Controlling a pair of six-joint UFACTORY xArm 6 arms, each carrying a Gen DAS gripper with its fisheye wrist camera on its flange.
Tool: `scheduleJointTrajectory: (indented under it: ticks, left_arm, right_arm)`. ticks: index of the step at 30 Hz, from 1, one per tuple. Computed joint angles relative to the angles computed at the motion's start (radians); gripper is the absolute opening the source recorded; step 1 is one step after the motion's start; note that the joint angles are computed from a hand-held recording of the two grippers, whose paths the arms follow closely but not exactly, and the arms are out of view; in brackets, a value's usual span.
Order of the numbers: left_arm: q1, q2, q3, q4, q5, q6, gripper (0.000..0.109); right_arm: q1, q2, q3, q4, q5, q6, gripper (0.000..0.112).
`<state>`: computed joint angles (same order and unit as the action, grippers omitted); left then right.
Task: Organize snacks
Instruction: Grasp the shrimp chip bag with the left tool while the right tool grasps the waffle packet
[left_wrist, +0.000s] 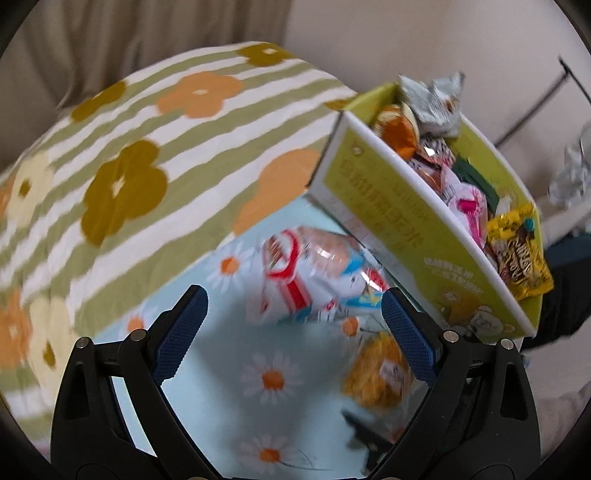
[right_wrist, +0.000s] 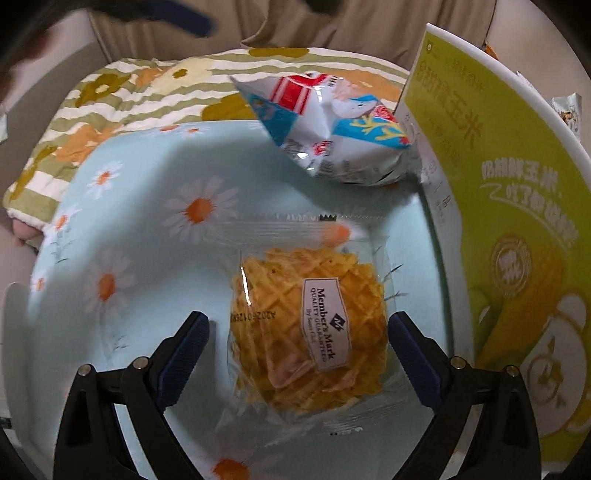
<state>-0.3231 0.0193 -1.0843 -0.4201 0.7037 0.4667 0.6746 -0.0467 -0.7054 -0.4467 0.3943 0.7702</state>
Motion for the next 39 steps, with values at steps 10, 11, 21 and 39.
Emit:
scheduleJointTrajectory:
  ticks: [10, 11, 21, 39]
  left_arm:
    - [-0.073, 0.257, -0.353, 0.285, 0.319, 0.396, 0.095]
    - [-0.088, 0.294, -0.391, 0.345, 0.339, 0.418, 0.095]
    - [-0.142, 0.442, -0.518, 0.420, 0.468, 0.556, 0.098]
    - [-0.155, 0.221, -0.156, 0.453, 0.142, 0.519, 0.065]
  right_arm:
    - [-0.026, -0.030, 0.046, 0.102, -0.049, -0.042, 0.097]
    - [-0.028, -0.028, 0.051, 0.124, -0.060, -0.050, 0.097]
    - [-0.026, -0.062, 0.100, 0.145, -0.068, -0.049, 0.097]
    - [-0.039, -0.058, 0.109, 0.026, -0.103, 0.044, 0.085]
